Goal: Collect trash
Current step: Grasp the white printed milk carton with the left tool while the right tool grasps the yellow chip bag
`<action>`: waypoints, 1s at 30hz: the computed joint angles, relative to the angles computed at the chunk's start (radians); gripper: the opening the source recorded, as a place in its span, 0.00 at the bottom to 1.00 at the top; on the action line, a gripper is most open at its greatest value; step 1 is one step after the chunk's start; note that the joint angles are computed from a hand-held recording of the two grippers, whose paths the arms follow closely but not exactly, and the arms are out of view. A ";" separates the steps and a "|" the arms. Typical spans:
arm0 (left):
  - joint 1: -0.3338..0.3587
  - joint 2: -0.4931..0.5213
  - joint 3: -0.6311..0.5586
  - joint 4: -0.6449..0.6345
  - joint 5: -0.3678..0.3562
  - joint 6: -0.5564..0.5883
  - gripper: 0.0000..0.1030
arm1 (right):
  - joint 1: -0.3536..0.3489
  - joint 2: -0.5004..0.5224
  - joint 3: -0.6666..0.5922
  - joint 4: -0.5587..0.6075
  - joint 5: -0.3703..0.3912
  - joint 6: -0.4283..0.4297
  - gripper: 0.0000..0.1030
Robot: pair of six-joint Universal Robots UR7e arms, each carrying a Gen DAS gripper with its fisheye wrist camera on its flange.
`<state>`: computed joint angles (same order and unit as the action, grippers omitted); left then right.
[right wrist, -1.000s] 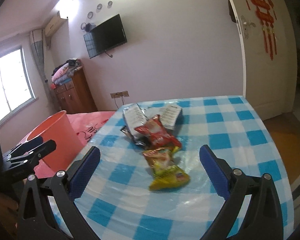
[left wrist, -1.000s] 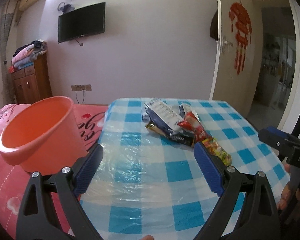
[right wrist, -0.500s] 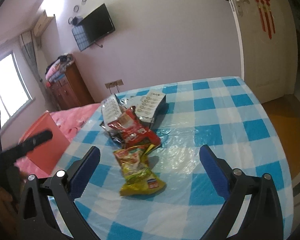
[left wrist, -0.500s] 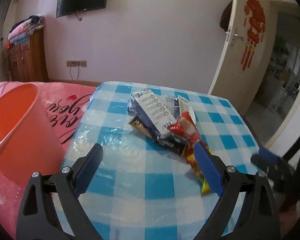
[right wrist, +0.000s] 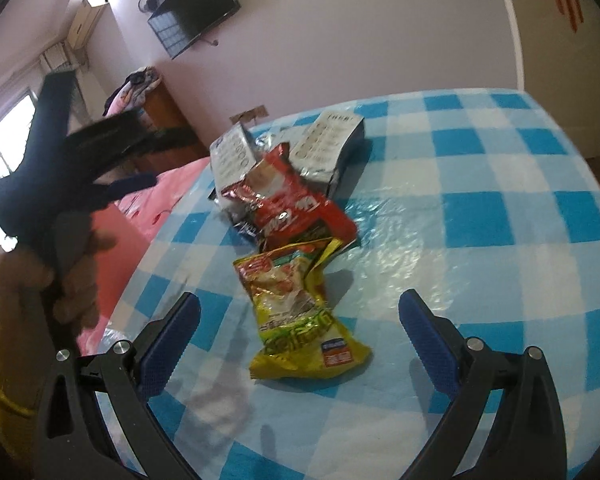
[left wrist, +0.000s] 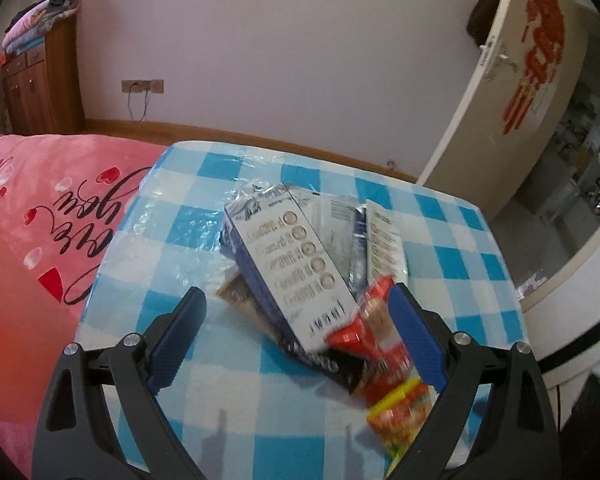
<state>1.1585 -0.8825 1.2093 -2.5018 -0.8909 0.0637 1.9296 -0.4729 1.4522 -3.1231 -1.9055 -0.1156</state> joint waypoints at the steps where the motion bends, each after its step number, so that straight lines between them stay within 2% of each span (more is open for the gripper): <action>1: 0.003 0.022 -0.031 0.020 0.008 -0.007 0.90 | 0.000 0.003 -0.005 0.010 0.000 -0.001 0.95; 8: 0.027 0.143 -0.210 0.148 0.055 -0.067 0.90 | -0.002 0.024 -0.044 0.070 -0.013 -0.019 0.95; 14: 0.039 0.199 -0.298 0.216 0.081 -0.101 0.90 | -0.006 0.035 -0.066 0.105 -0.010 -0.030 0.95; 16: 0.041 0.210 -0.319 0.232 0.090 -0.111 0.87 | -0.006 0.041 -0.075 0.113 -0.010 -0.040 0.95; 17: 0.043 0.217 -0.332 0.245 0.094 -0.123 0.82 | -0.005 0.044 -0.079 0.116 -0.012 -0.044 0.95; 18: 0.046 0.221 -0.343 0.261 0.092 -0.133 0.80 | -0.005 0.047 -0.084 0.118 -0.014 -0.046 0.95; 21: 0.053 0.225 -0.358 0.279 0.072 -0.149 0.79 | -0.004 0.055 -0.094 0.128 -0.014 -0.048 0.95; 30: 0.051 0.202 -0.309 0.218 0.067 -0.139 0.77 | 0.004 0.069 -0.102 0.116 -0.046 -0.069 0.93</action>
